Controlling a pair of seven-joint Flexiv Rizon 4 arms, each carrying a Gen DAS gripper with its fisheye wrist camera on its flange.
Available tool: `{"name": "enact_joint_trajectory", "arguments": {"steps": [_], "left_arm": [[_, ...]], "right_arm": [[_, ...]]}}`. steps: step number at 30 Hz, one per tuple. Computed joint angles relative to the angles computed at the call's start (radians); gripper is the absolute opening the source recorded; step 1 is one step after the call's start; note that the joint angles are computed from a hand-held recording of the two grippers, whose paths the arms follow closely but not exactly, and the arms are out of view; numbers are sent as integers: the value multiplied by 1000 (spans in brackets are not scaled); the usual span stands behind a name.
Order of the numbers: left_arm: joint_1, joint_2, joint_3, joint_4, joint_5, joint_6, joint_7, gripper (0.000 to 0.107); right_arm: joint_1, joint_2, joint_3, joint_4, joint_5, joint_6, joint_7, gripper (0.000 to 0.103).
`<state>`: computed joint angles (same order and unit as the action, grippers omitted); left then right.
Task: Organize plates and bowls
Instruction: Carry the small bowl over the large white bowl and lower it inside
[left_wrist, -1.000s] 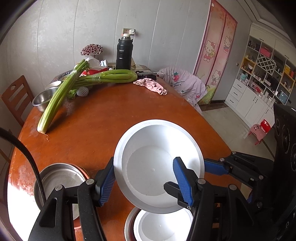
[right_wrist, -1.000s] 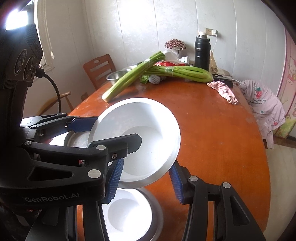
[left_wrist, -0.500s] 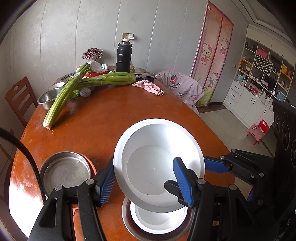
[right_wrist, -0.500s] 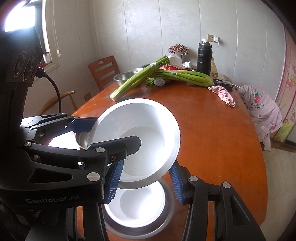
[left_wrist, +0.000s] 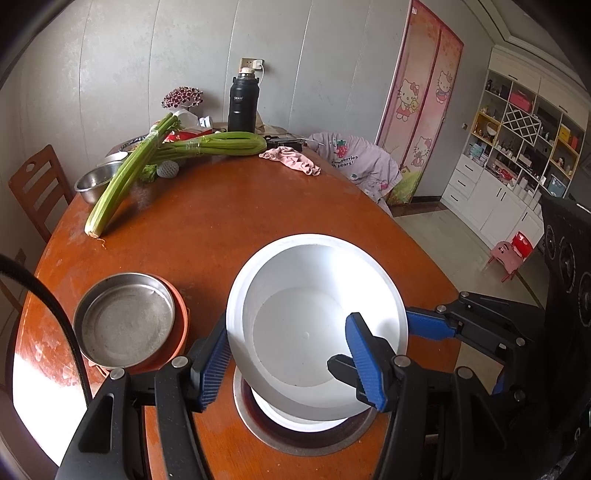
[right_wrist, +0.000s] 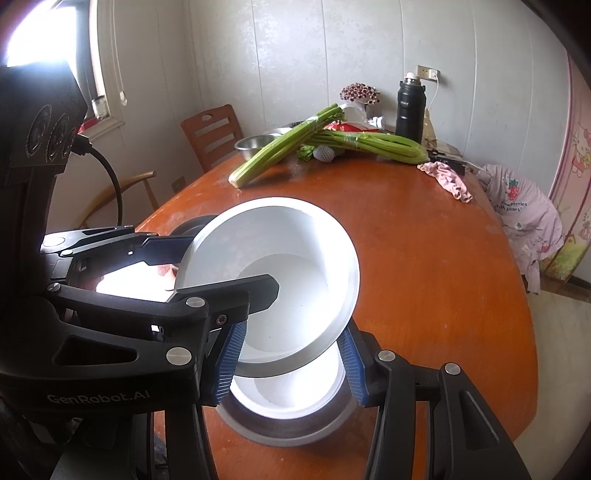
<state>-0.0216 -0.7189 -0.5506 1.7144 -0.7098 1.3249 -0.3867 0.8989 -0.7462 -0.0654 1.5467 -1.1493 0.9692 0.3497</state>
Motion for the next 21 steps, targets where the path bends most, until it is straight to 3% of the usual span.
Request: {"name": "enact_joint_trajectory", "arguments": {"steps": [21], "left_arm": [[-80,-46,130,-42,98,-100,-115,60]], "right_arm": [[-5,-51,-7,19,86,94,-6,52]]}}
